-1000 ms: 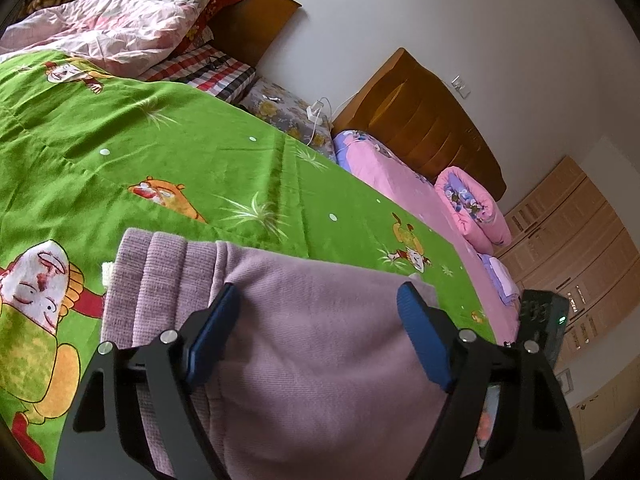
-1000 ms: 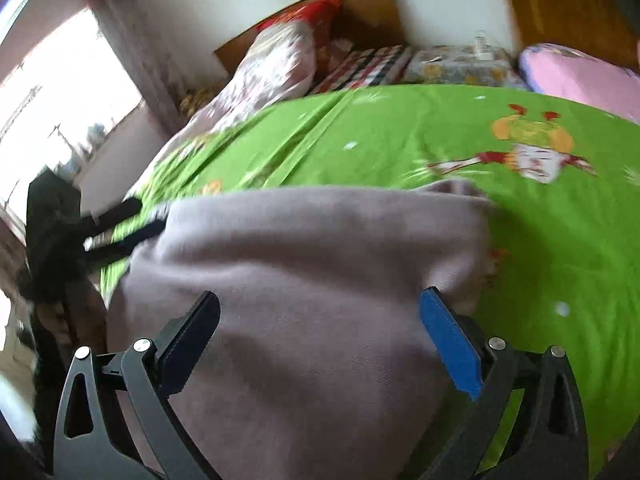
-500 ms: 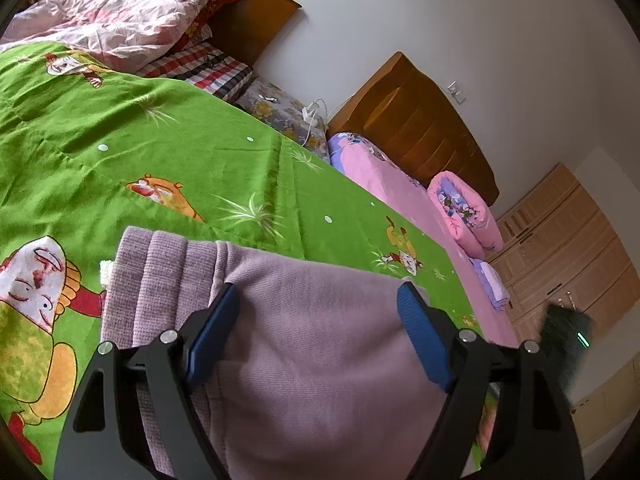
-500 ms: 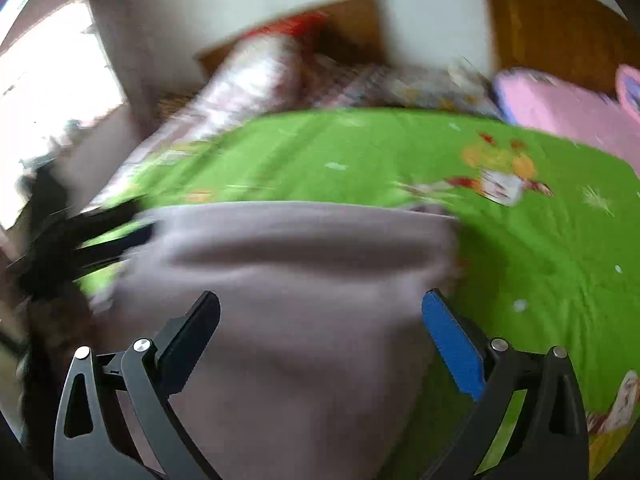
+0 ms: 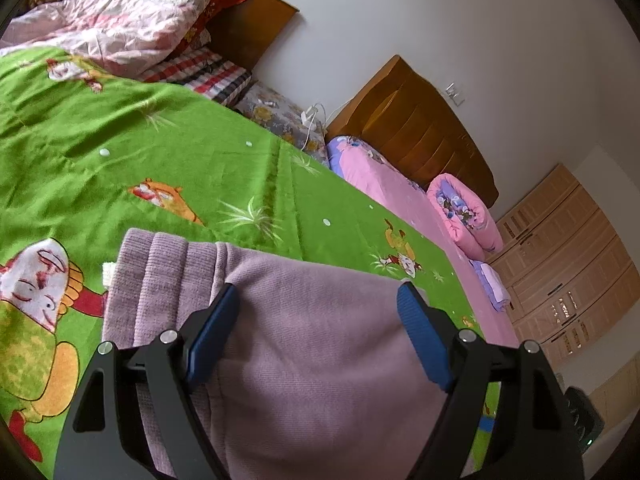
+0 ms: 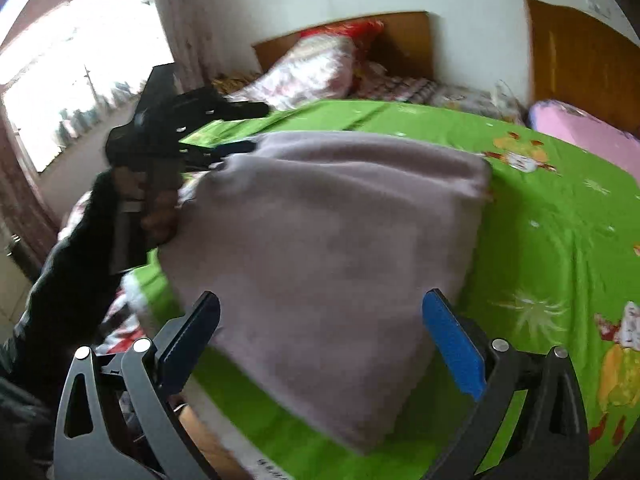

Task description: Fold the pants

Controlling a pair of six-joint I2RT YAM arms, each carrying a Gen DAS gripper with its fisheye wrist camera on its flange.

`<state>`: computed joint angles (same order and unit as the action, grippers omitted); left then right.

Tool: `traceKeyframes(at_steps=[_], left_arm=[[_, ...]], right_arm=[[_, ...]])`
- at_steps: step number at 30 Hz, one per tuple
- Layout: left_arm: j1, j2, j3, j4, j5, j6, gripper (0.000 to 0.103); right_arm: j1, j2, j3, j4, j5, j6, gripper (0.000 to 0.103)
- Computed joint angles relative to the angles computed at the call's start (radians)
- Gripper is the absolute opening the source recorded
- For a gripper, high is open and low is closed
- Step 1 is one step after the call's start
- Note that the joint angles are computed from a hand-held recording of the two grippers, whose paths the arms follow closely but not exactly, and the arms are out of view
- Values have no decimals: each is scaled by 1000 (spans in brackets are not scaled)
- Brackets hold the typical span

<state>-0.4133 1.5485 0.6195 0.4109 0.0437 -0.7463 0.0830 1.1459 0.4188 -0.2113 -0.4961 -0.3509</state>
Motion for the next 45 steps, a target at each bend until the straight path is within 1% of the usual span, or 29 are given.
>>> traceKeyframes(at_steps=[1,3,5,6,7,10,11,12,13,15,16,18,19,20,22,24,25,27,28,29,30,32,33,35,36,38,39,43,45], left_arm=[[-25,-42,-12,-30,-53,-9,81],[-128,-184,-52,-100,-233,-14,83],[-254,-298,-73,-165,-397,16,94],[-324,-332,-60,-232,-488,21,96],[-405,-341,-31,-321,-574,22,96],[-519,-255,35,-497,-655,-21,97],[-531,-210,53,-546,-670,-48,97],[-518,-135,73,-598,-650,-83,97],[-506,-96,78,-612,-636,-108,96],[-488,-26,74,-645,-684,-176,99],[-468,-37,24,-572,-643,-173,101],[-414,-87,-101,-384,-525,-202,101],[-433,-91,-116,-372,-551,-200,101],[-450,-86,-110,-389,-575,-202,101],[-506,-76,-87,-441,-668,-229,101],[-562,-65,-43,-542,-769,-273,101],[-594,-53,7,-654,-854,-325,101],[-650,-20,87,-850,-964,-459,101],[-673,-23,109,-926,-1002,-526,100],[-679,-55,98,-944,-1009,-540,100],[-686,-84,86,-945,-1009,-543,100],[-686,-94,84,-929,-998,-508,101],[-670,-77,90,-914,-989,-476,101],[-626,-15,116,-954,-934,-488,102],[-600,-11,86,-898,-893,-478,102],[-591,-73,1,-795,-866,-481,102],[-585,-80,-12,-778,-858,-476,102],[-600,-51,19,-825,-885,-479,102],[-593,-66,-3,-792,-877,-468,102]], right_arm=[[5,21,-17,37,17,-10,99],[-24,35,-12,46,-19,-23,99],[-43,42,0,26,-42,-27,99],[-40,44,-1,30,-41,-22,99],[-30,35,-6,35,-31,-15,99],[-40,15,-9,18,-36,-29,99],[-59,19,-3,5,-51,-46,99],[-62,29,-2,12,-56,-48,99],[-64,28,-4,12,-59,-51,99],[-68,28,-10,17,-61,-58,99],[-66,25,-12,18,-57,-58,99],[-63,27,-13,22,-53,-57,99],[-61,25,-14,23,-50,-56,99],[-58,22,-16,26,-44,-55,99],[-55,21,-19,31,-41,-53,99],[-58,22,-21,34,-44,-54,99],[-59,21,-22,36,-44,-53,99],[-47,3,-34,40,-35,-41,99],[-44,1,-37,43,-32,-39,99],[-43,0,-38,45,-30,-38,99],[-40,-1,-39,48,-26,-37,99],[-38,0,-40,51,-21,-37,99],[-38,0,-40,52,-21,-37,99],[-43,3,-39,51,-28,-41,99],[-42,1,-40,50,-26,-40,99],[-38,-3,-43,52,-21,-38,99],[-32,-6,-46,55,-15,-34,99],[-24,-9,-51,62,-7,-28,99],[-24,-9,-51,62,-5,-30,99]])
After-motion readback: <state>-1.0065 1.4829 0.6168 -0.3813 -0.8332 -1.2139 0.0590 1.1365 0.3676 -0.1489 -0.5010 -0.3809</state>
